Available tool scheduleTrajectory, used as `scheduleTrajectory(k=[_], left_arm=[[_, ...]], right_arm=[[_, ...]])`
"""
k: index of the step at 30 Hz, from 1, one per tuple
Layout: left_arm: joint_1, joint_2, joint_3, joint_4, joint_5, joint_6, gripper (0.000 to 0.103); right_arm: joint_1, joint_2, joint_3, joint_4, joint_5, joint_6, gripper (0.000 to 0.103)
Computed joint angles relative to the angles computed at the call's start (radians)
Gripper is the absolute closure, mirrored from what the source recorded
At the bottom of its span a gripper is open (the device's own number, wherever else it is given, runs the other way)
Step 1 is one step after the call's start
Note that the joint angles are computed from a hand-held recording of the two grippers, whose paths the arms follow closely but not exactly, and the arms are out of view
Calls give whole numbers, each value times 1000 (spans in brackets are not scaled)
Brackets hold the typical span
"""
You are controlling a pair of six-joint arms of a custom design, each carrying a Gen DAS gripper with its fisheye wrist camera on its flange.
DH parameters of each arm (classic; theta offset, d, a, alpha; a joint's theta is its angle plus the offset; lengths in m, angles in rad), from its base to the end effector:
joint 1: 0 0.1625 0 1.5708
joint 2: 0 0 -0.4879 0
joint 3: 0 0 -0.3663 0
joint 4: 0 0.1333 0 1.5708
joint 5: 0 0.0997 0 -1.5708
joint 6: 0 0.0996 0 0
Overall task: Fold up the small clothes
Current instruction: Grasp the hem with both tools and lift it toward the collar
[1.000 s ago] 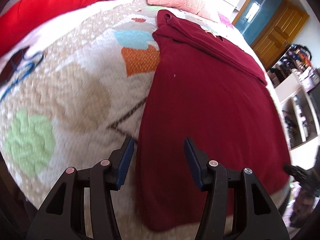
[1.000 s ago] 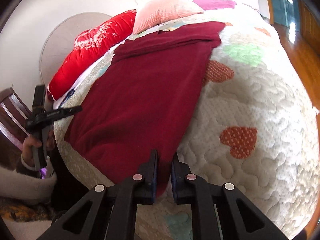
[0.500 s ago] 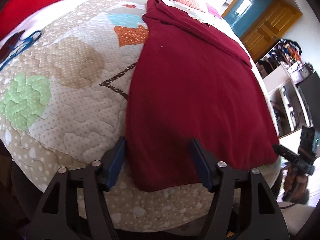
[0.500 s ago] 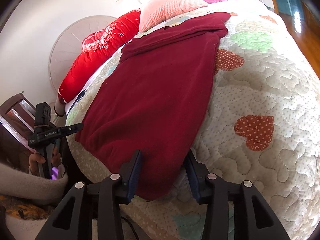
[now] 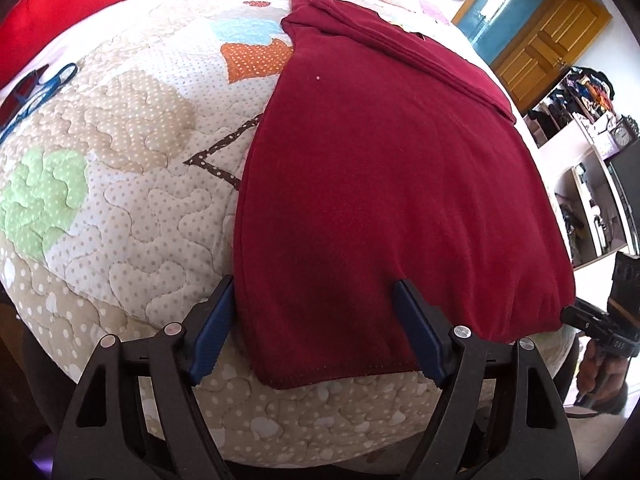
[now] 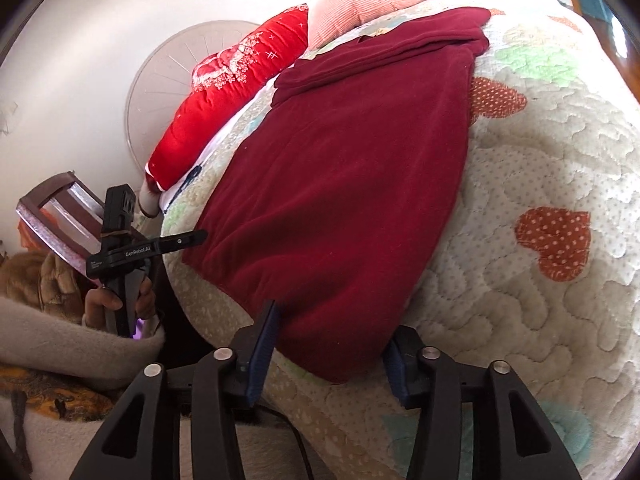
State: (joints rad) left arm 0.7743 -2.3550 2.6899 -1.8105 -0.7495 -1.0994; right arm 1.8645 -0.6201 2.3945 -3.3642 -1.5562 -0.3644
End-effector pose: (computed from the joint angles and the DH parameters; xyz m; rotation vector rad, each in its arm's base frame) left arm 0.0769 -0.2133 0.3105 -0.3221 2.4500 -0.8050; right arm 0.2519 -0.3674 -0.0104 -1.0108 2.9597 -0.0305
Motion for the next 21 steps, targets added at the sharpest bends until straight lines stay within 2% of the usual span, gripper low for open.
scheduleTrajectory(k=[4,11,13,15,19,21], left_arm=[[-44,-42,-16,103,-25,-50,24],[-44,-13,-9,93,-22,-39,24],[-49,-12,-9,99,-19,-50,26],[-45,-4,-8,94,-15,-49,36],[-51,-20,-17,117,-15,-62,53],[-62,-35,-18,123,-23,-54,70]], right_arm=[[-9,5,7,-2,20,-4,56],[-24,10,-1,4,47,-16,56],[-16,16,-3,-1,39,-27,59],[-8,20,-3,-15,31,-47,67],[-23,27,-7,-26,41,-38,76],[-29,31,-7,-32,47,-40,83]])
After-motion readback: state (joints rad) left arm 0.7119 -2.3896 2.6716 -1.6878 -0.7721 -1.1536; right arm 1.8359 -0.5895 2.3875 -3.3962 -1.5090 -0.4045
